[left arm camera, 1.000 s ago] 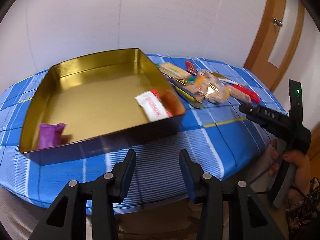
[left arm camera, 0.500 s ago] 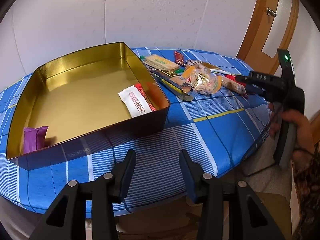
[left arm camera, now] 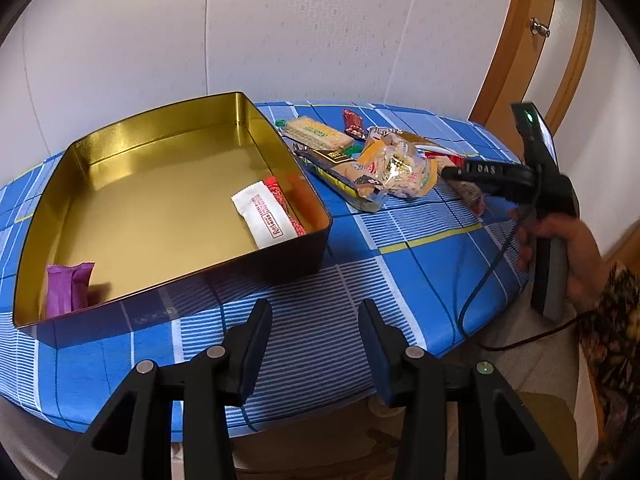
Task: Organize snacks
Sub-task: 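Move the right tool to the granola bar and close on it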
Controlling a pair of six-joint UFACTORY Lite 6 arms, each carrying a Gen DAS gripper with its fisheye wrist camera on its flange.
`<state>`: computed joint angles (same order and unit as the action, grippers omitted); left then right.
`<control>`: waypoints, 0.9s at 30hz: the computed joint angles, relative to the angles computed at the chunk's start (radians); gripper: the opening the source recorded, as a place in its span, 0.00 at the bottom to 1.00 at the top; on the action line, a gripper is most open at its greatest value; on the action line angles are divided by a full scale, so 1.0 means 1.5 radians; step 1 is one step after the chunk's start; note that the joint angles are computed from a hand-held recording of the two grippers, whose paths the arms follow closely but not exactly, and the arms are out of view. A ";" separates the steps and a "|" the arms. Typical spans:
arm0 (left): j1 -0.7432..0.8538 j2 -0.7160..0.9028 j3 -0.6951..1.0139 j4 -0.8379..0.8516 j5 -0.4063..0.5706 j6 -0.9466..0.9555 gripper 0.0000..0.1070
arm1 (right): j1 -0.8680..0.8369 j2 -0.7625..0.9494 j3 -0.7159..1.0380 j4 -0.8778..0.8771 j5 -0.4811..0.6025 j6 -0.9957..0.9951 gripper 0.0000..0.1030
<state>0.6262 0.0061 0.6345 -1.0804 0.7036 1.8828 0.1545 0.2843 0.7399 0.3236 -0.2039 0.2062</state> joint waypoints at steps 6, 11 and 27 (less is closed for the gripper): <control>-0.030 -0.019 -0.004 -0.011 -0.007 -0.013 0.43 | 0.010 -0.023 -0.061 -0.039 -0.070 0.091 0.37; -0.062 -0.043 -0.013 -0.018 -0.012 -0.029 0.43 | 0.025 -0.005 -0.050 0.066 -0.087 0.000 0.29; -0.331 0.105 0.195 0.078 -0.071 -0.424 0.53 | 0.048 -0.018 -0.069 0.249 -0.117 -0.139 0.29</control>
<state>0.1290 0.1634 0.9266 -0.9639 0.5967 1.2474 0.2268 0.2573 0.6371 0.6972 -0.3790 -0.0021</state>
